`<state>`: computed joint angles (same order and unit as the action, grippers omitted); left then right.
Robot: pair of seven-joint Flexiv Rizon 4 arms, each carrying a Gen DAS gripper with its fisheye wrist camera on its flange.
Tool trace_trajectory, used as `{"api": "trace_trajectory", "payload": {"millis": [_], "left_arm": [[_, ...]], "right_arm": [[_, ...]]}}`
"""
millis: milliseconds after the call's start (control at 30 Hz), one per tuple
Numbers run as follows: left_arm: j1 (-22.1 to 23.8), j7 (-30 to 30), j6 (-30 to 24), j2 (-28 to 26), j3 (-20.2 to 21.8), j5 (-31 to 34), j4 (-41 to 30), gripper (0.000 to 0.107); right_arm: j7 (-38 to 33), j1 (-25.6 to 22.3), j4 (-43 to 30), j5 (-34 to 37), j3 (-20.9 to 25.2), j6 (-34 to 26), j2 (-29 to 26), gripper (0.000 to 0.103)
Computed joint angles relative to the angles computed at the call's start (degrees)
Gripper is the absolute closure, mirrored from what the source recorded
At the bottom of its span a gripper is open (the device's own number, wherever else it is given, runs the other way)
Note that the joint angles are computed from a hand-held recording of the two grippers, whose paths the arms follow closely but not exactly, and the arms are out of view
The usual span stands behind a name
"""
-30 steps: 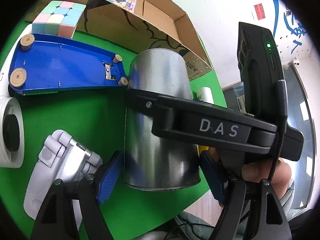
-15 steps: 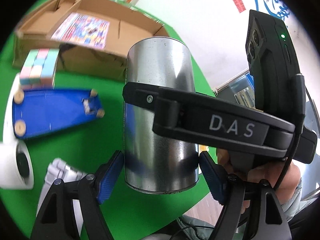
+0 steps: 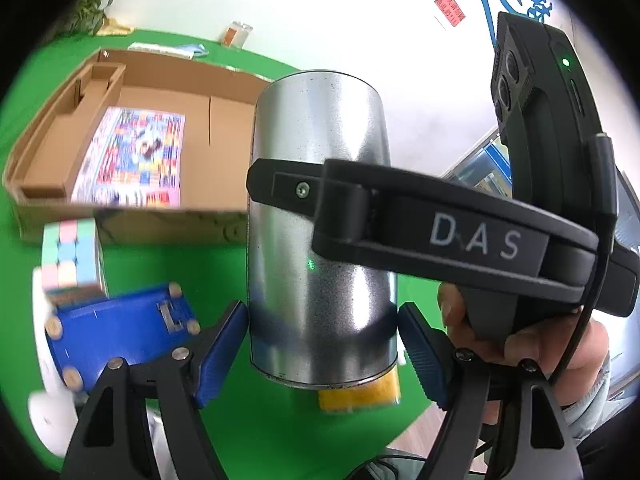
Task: Organize rigid objects
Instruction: 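Carry the silver can into the box and stand it beside the game box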
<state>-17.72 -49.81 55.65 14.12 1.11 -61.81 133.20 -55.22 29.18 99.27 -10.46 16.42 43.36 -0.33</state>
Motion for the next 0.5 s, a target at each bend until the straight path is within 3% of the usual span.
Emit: {"api": "trace_trajectory", "payload": {"millis": [500], "left_arm": [[6.1,-1.3,-2.7,-11.6,-1.4,4.4,-13.6,0.031]], "right_arm": [[-9.1,-0.7,-21.0,4.5,-3.4,-4.7,-15.1,0.016]]}}
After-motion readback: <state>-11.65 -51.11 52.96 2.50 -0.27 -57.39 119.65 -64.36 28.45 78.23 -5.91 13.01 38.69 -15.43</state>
